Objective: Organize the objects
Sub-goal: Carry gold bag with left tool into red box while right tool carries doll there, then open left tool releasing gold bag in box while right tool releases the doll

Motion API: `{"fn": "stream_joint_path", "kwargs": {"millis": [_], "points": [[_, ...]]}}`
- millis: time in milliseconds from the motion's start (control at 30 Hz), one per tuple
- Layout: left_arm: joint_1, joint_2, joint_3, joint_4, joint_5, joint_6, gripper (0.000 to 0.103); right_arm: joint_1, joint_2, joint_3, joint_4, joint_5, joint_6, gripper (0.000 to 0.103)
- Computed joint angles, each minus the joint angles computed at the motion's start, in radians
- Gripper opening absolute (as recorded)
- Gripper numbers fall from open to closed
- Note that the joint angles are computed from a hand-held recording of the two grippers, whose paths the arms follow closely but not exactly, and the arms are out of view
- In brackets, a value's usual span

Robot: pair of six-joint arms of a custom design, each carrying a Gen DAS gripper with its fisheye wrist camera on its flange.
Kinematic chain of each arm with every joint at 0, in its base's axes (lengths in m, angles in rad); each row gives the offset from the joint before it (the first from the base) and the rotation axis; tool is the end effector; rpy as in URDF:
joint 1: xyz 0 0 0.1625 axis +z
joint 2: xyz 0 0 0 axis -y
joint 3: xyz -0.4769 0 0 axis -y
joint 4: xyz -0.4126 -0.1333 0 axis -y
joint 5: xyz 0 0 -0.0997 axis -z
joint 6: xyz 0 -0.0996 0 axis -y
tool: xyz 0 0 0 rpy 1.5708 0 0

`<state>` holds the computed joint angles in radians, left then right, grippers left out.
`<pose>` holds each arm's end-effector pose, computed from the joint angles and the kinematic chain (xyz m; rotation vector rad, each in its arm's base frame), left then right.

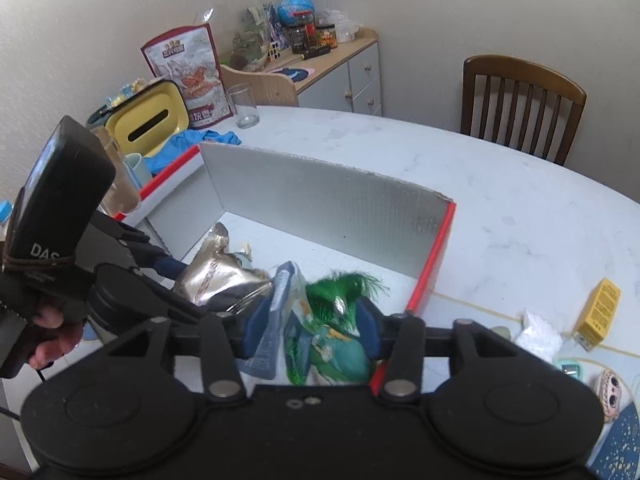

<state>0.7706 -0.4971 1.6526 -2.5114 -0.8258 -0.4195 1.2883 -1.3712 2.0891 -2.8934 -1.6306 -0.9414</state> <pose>-0.3390 -0.6090 -0.0804 0.5521 2.3320 -0.3241 -0.0293 -0.5578 0.3334 0.8420 -2.5397 0.6371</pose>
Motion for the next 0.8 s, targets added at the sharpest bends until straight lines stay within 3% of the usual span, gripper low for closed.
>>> {"fn": "stream_joint_path", "kwargs": {"millis": [467,800], "points": [[-0.087,-0.018,0.074,-0.185,0.087,-0.011,0.07,-0.07,-0.133,0.017,0.092,0.139,-0.035,0.065],[-0.167,0.006,0.067,-0.26,0.097,-0.057,0.076,-0.163,-0.243,0.014,0.196,0.229,-0.129,0.085]]}}
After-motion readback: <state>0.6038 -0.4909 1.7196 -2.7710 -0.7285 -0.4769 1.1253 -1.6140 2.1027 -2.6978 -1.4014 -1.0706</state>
